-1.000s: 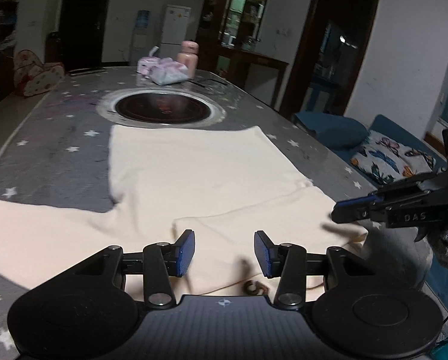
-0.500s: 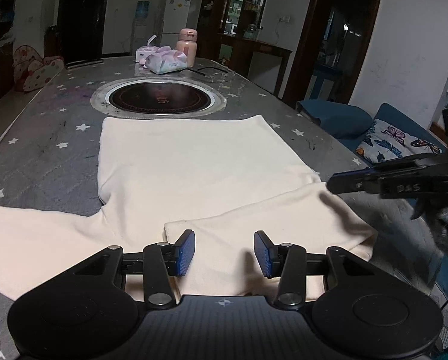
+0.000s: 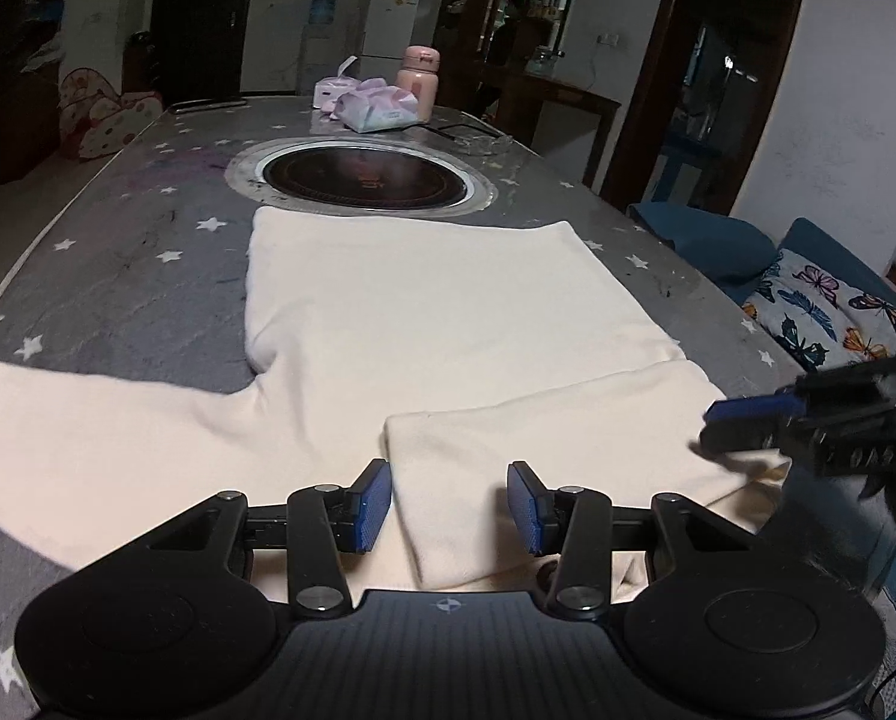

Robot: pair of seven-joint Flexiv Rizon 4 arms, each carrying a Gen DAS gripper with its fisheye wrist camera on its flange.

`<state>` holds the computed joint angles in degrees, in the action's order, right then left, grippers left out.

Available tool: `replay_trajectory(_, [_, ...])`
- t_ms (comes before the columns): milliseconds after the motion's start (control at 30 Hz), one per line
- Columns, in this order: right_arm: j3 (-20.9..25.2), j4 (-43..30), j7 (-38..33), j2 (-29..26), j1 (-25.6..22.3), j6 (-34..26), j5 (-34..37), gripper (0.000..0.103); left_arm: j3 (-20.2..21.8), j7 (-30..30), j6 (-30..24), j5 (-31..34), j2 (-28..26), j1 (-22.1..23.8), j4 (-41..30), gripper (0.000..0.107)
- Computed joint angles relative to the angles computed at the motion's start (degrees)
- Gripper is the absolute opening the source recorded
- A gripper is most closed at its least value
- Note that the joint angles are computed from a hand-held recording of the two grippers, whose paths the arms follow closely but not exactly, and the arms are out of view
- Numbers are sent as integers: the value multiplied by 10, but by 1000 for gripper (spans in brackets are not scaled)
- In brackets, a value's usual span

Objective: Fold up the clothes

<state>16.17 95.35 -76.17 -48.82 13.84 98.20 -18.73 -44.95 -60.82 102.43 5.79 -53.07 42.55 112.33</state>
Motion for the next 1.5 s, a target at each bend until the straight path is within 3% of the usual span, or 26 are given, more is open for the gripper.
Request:
replay_trajectory(167, [-10,3,-6,4,13,1,-4,35,30,-38,56,10,24,1,18,47])
replay_trajectory(233, [-3,-2,-12,2,9,-5,-8,35,70,-73,84,-1,41,-19,16,47])
replay_trajectory(400, [9,-12,-19,-5,6,-17,-7,35,265,-159,150,-121,83,-167,-4,47])
replay_trajectory(633, [14,-19,-30,-5,7,-29,-1,36,430,-226,134,-239,66,-285,-58,47])
replay_trajectory(767, [13,-20,-34,-4,9,-31,5,36,478,-253,111,-284,43,-313,-90,47])
replay_trajectory(933, [12,-20,-38,-3,12,-32,10,36,418,-287,111,-227,34,-240,-103,44])
replay_trajectory(1067, [2,-18,-34,0,19,-26,15,37,382,-309,115,-181,27,-200,-112,15])
replay_trajectory(1167, [-4,-14,-30,2,23,-20,18,37,384,-324,134,-164,29,-199,-106,6])
replay_trajectory(1333, [-11,-9,-23,5,27,-6,18,37,296,-364,168,-44,49,-121,-83,6])
replay_trajectory(1500, [-16,0,-15,8,28,15,15,37,162,-382,153,125,59,-31,-70,6])
